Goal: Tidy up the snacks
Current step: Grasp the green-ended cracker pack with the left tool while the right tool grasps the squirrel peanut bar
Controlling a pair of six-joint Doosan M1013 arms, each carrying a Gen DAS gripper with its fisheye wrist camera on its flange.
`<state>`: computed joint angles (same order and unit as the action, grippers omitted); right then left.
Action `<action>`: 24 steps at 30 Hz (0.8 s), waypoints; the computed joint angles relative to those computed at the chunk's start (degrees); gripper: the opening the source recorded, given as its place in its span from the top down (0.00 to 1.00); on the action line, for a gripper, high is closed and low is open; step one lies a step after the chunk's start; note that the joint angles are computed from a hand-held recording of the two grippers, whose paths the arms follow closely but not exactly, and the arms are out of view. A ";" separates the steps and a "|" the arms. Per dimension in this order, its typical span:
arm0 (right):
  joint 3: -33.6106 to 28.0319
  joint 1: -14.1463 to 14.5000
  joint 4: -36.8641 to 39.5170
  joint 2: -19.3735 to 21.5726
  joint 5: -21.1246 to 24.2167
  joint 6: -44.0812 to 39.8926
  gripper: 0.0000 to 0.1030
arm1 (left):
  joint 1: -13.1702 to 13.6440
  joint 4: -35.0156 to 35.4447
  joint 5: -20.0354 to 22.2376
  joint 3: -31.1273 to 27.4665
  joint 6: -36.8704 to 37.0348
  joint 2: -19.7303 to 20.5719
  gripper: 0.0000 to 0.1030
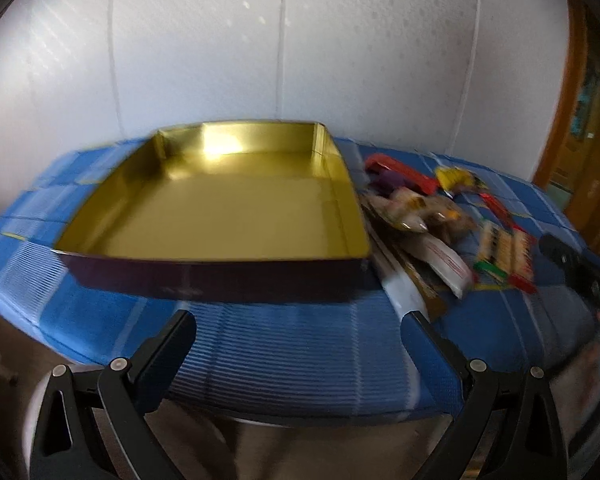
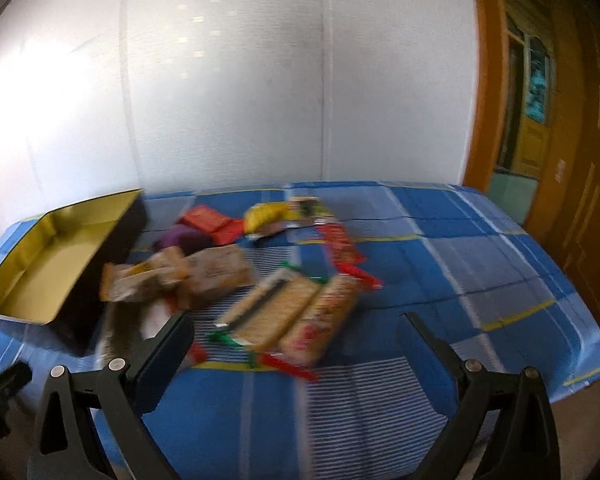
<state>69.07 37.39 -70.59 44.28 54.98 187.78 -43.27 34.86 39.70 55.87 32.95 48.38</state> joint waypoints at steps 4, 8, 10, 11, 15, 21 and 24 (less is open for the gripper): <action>2.64 -1.09 1.08 -1.79 -1.40 1.56 0.09 | 0.49 -7.63 -1.56 -0.37 5.22 0.20 0.00; 2.99 -2.54 7.94 -2.27 -2.93 -1.37 0.21 | -0.31 -5.20 0.60 -1.77 5.71 0.99 0.00; 2.87 -3.44 11.52 -2.25 -4.94 -2.32 0.24 | -0.49 -4.98 1.13 -2.39 6.91 1.36 0.00; 2.89 -3.82 12.71 -2.28 -6.10 -2.70 0.26 | -0.55 -5.22 1.08 -2.59 7.70 1.49 0.00; 0.80 -5.36 18.32 -1.42 -8.48 -7.82 0.27 | -0.78 -5.24 1.23 -3.14 9.50 1.80 0.00; -1.86 -7.04 25.48 0.19 -8.80 -16.03 0.50 | -0.84 -4.99 -1.75 -1.65 10.67 0.99 0.00; -0.96 -6.84 23.80 -0.11 -8.40 -15.12 0.64 | -0.97 -4.83 -2.33 -1.58 11.50 1.03 0.00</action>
